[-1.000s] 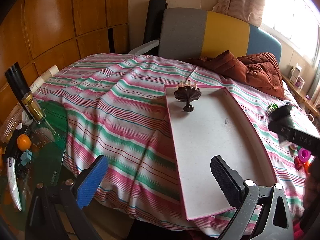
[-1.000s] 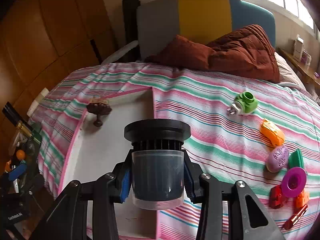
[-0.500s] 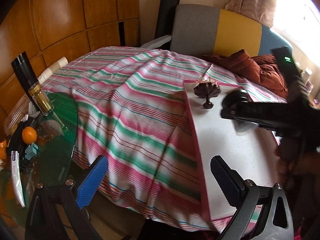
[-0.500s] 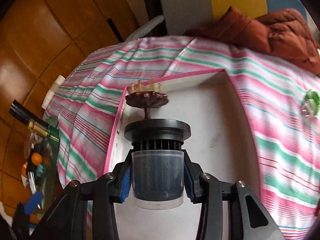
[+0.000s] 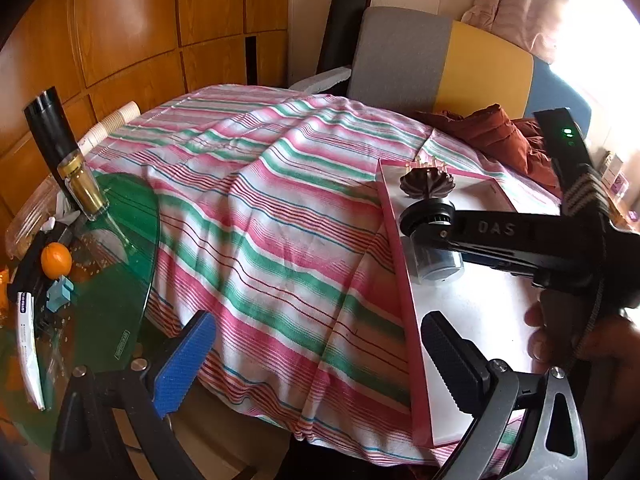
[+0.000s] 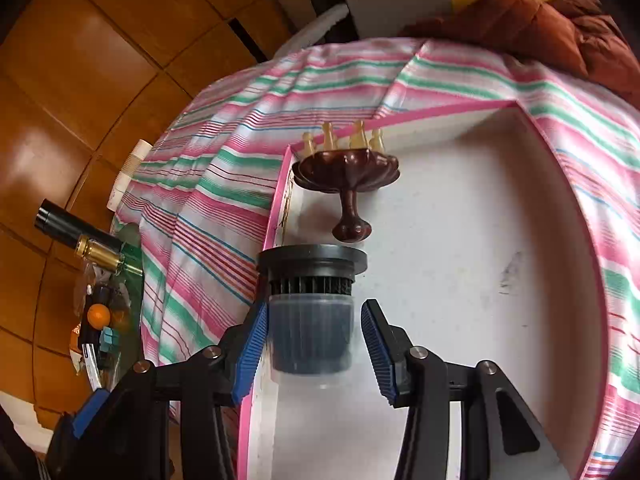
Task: Organize rigid objects
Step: 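Set the black-capped cup in the tray beside the holder and open the right tool, then move the left tool to the green plug-in device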
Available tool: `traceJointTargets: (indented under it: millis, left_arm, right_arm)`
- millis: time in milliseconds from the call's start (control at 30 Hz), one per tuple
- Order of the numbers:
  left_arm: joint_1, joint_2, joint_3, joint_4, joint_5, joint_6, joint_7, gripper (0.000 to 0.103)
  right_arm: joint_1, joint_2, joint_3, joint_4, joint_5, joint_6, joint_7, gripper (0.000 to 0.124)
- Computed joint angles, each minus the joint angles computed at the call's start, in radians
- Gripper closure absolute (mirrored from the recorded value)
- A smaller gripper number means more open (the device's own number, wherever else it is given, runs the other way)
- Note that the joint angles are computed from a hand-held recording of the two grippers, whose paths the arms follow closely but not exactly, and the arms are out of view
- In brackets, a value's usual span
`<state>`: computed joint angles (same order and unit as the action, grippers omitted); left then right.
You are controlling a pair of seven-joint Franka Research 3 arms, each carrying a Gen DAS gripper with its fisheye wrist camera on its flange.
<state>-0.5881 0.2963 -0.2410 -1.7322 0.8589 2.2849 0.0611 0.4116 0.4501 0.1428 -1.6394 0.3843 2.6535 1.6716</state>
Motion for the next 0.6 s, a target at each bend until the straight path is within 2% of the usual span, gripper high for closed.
traceJointTargets:
  millis: [333, 600]
  left_arm:
    - [0.000, -0.016, -0.005, -0.008, 0.003, 0.035, -0.007, 0.000]
    - [-0.010, -0.009, -0.010, 0.017, 0.008, 0.034, 0.021, 0.000]
  right_arm:
    - [0.024, -0.147, -0.021, -0.180, -0.062, 0.132, -0.023, 0.076]
    - [0.023, -0.306, -0.063, -0.375, -0.183, 0.236, 0.037, 0.075]
